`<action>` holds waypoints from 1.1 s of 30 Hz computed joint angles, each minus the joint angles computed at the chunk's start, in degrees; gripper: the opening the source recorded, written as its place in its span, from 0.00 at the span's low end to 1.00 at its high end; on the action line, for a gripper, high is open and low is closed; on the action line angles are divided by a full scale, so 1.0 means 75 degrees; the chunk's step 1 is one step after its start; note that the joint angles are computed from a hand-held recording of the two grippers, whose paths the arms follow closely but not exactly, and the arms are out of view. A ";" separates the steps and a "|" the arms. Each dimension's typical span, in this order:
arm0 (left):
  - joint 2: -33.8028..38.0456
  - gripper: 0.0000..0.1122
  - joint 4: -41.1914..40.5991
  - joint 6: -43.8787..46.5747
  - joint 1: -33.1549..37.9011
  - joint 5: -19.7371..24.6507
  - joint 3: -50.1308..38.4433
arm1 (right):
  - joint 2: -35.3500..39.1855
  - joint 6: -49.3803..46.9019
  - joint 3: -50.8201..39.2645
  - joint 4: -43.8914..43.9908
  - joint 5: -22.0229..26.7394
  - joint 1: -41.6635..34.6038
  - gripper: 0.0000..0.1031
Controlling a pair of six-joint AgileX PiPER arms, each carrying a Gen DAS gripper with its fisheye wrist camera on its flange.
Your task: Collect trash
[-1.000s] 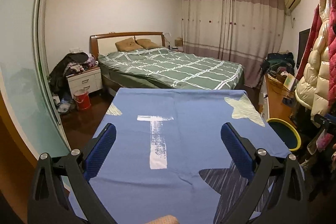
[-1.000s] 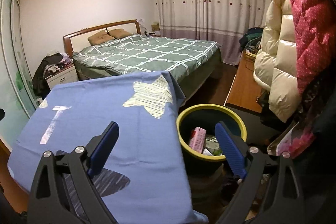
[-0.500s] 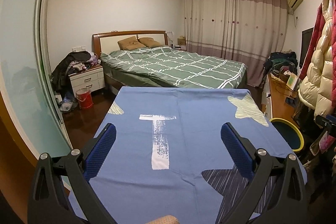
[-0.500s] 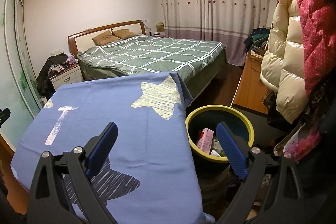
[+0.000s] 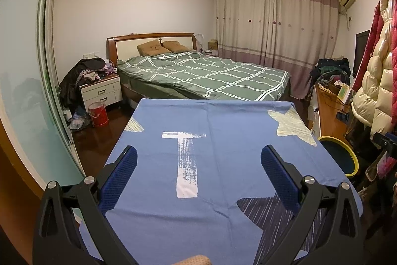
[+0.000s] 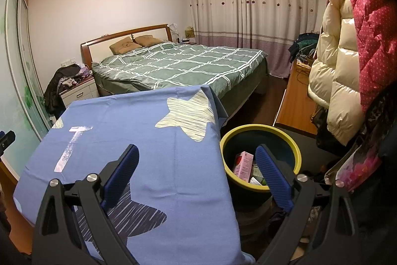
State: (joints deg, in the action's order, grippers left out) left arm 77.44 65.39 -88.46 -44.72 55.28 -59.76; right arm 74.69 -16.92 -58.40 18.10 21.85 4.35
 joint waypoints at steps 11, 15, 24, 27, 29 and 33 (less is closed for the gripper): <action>0.0036 0.88 -0.0064 0.0033 -0.0003 -0.0030 -0.0018 | 0.0009 0.0204 -0.0030 -0.0101 0.0042 0.0044 0.88; 0.0077 0.88 -0.0073 0.0031 -0.0015 -0.0070 -0.0016 | 0.0028 0.0060 -0.0031 0.0033 0.0043 -0.0023 0.88; 0.0115 0.88 -0.0142 0.0078 0.0023 -0.0196 -0.0033 | 0.0040 -0.0007 -0.0027 0.0097 0.0051 -0.0041 0.88; 0.0118 0.88 -0.0151 0.0075 0.0017 -0.0211 -0.0027 | 0.0044 0.0004 -0.0026 0.0088 0.0050 -0.0043 0.88; 0.0123 0.88 -0.0159 0.0076 0.0022 -0.0228 -0.0023 | 0.0051 0.0083 -0.0039 0.0027 0.0072 -0.0021 0.88; 0.0121 0.88 -0.0194 0.0088 0.0030 -0.0244 -0.0022 | 0.0025 -0.0024 0.0013 0.0126 0.0067 -0.0042 0.88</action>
